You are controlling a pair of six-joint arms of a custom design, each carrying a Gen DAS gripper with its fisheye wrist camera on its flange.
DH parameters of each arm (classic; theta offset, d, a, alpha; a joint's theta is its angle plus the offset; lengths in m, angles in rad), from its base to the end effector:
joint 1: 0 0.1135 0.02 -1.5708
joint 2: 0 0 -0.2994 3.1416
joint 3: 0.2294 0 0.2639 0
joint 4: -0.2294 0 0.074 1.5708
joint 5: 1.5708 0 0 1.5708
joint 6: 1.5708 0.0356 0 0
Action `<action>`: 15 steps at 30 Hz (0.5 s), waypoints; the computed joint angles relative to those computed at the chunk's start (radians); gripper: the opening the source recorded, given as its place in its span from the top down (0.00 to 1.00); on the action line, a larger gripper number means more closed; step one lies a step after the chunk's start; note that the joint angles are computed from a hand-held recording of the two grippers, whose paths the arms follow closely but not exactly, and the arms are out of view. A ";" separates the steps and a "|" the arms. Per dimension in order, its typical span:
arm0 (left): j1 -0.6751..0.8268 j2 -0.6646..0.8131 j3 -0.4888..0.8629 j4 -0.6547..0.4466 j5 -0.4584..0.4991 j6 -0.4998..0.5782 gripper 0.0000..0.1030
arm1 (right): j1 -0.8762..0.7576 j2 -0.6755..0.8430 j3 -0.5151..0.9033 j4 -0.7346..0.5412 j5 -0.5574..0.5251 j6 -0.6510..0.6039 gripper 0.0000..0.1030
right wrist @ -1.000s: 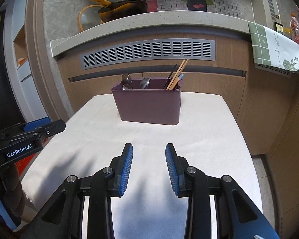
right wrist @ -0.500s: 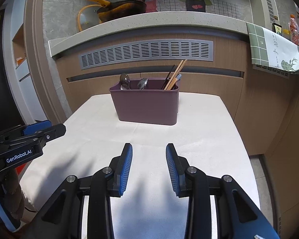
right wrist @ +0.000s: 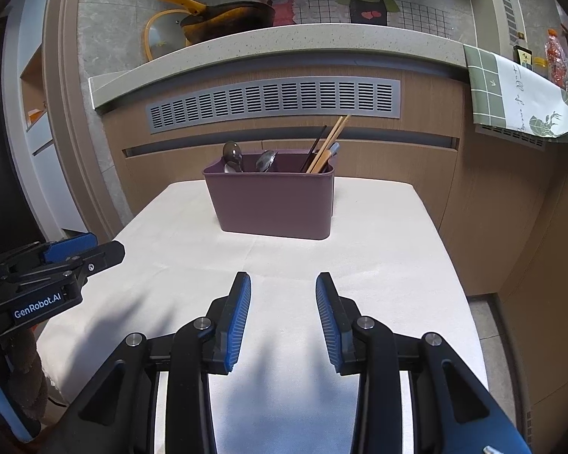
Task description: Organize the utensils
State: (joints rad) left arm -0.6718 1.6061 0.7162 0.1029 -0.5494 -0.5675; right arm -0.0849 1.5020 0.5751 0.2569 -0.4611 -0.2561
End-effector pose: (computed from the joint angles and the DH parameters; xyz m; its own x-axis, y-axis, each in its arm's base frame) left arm 0.2563 -0.1800 0.1769 -0.5977 -0.1104 -0.7941 -0.0937 0.9933 -0.0676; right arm 0.2850 -0.0084 0.1769 -0.5298 -0.1826 -0.8282 -0.4194 0.9052 0.0687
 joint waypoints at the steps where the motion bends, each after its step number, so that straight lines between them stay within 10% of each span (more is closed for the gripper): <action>1: 0.001 -0.001 -0.001 0.001 0.001 0.001 0.54 | -0.001 -0.001 0.000 0.000 0.000 0.000 0.67; 15: -0.001 -0.015 -0.013 0.020 -0.007 0.005 0.54 | 0.000 -0.007 -0.002 0.002 0.005 0.004 0.66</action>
